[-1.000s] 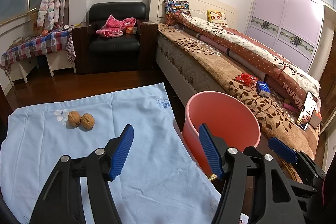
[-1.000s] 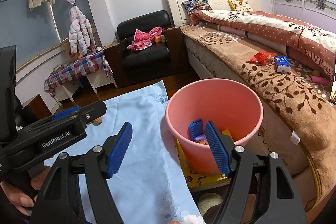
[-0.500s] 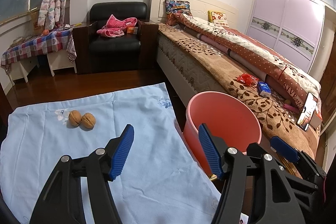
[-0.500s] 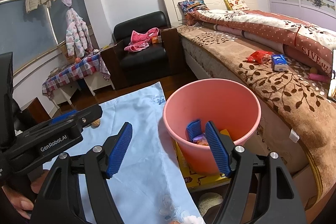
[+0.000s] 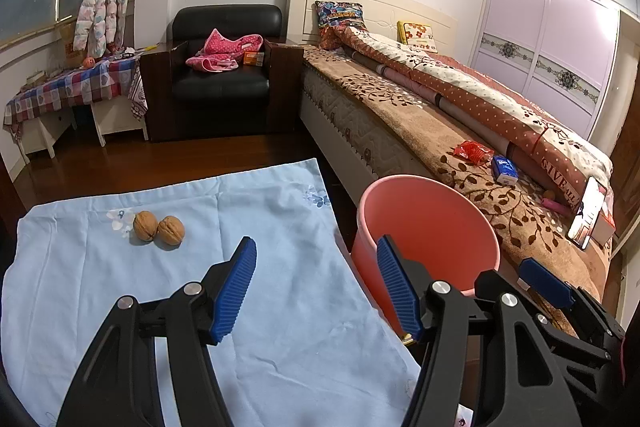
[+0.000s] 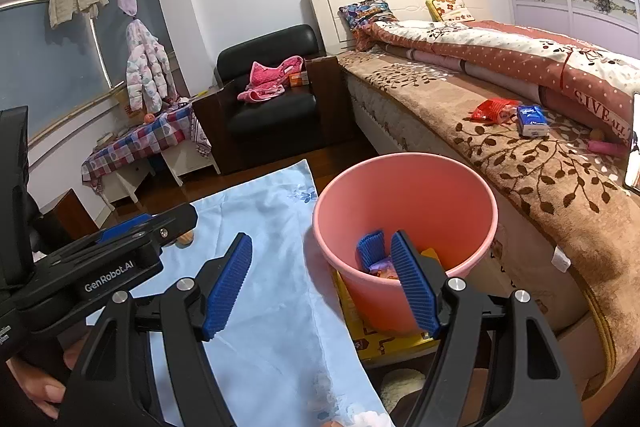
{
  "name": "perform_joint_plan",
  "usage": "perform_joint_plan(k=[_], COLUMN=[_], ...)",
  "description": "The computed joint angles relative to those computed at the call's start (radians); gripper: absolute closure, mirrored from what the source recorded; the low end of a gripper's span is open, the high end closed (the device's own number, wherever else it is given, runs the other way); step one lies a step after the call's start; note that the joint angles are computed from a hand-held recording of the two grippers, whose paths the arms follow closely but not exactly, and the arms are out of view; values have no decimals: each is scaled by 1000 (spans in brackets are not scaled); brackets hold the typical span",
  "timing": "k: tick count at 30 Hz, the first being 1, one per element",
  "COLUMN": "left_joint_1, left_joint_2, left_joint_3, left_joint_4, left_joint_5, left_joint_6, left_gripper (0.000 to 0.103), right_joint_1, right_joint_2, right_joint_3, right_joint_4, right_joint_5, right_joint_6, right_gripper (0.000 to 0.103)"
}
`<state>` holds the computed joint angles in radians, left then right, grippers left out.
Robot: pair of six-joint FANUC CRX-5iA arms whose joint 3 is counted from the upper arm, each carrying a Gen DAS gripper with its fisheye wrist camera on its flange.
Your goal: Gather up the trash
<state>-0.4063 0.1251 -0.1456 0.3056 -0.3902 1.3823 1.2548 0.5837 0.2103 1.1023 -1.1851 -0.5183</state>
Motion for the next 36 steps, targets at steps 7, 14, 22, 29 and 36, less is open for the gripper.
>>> perform_joint_plan(k=[7,14,22,29,36], left_joint_1=[1,0,1,4,4], left_joint_2=[-1,-1,-4,-11,-11], left_joint_3=[-3,-1,-4,-8,-9], left_joint_4=[8,2,-4,-9,-7], left_joint_5=[1,1,2,3,4], left_joint_6=[-8,-2,-1,7,5], left_gripper=[41,42,45,46,46], right_joint_1=[1,0,-1,0,1], right_joint_2=[0,-1,-2,1,3], right_joint_3=[0,1,-1,2,3], right_joint_4=[-1,-4,-1,-2,0], right_joint_5=[1,2,2,1,1], right_joint_6=[-2,-2,-3,-4,-5], right_gripper=[31,31,31,31,31])
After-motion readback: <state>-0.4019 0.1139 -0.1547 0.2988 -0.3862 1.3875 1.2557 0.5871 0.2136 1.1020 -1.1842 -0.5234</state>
